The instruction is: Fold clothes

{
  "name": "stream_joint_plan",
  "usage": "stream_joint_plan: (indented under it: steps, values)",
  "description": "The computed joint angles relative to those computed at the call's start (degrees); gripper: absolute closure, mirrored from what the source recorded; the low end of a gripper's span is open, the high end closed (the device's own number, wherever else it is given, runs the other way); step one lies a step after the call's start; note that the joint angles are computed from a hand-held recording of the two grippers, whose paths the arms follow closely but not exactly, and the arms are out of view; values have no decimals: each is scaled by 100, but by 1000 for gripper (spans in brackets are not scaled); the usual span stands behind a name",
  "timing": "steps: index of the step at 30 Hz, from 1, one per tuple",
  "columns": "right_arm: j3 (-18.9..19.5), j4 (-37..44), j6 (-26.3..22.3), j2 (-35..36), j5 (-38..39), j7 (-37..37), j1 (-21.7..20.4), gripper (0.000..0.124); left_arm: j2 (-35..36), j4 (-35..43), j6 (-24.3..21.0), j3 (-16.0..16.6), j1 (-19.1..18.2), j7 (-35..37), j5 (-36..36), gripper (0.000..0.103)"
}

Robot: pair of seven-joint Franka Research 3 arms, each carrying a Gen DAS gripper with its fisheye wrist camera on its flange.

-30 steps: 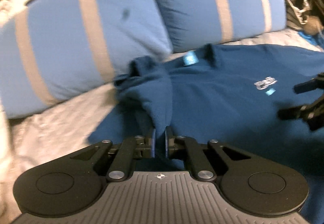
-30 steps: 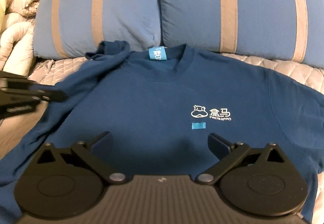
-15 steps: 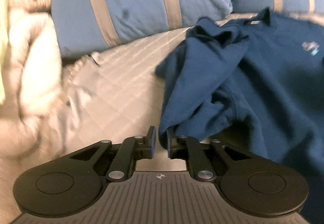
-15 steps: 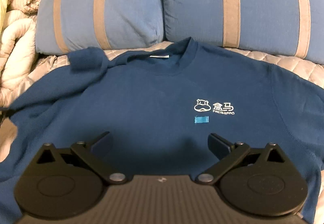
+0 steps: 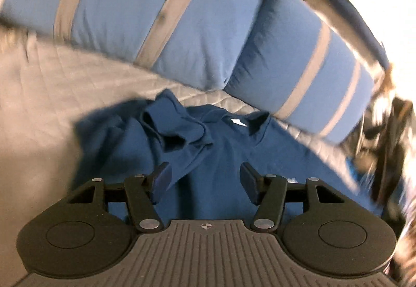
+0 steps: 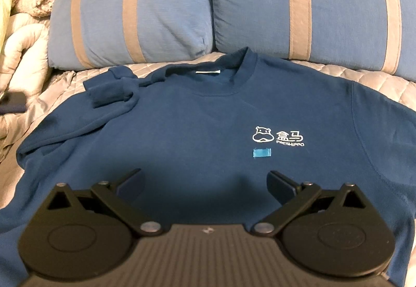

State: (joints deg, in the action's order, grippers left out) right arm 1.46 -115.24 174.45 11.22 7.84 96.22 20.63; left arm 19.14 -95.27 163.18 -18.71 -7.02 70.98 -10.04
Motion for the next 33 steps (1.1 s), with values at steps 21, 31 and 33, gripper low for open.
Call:
stream_joint_plan:
  steps: [21, 31, 33]
  values:
    - [229, 75, -59, 57, 627, -572, -167, 21, 1551, 1362, 245, -109, 95, -2135, -691, 88]
    - [238, 48, -23, 48, 656, -698, -147, 21, 501, 1366, -1218, 1299, -896, -2505, 2646, 89]
    - [275, 18, 42, 30, 682, -786, -164, 21, 188, 1133, -1380, 1356, -908, -2540, 3110, 89]
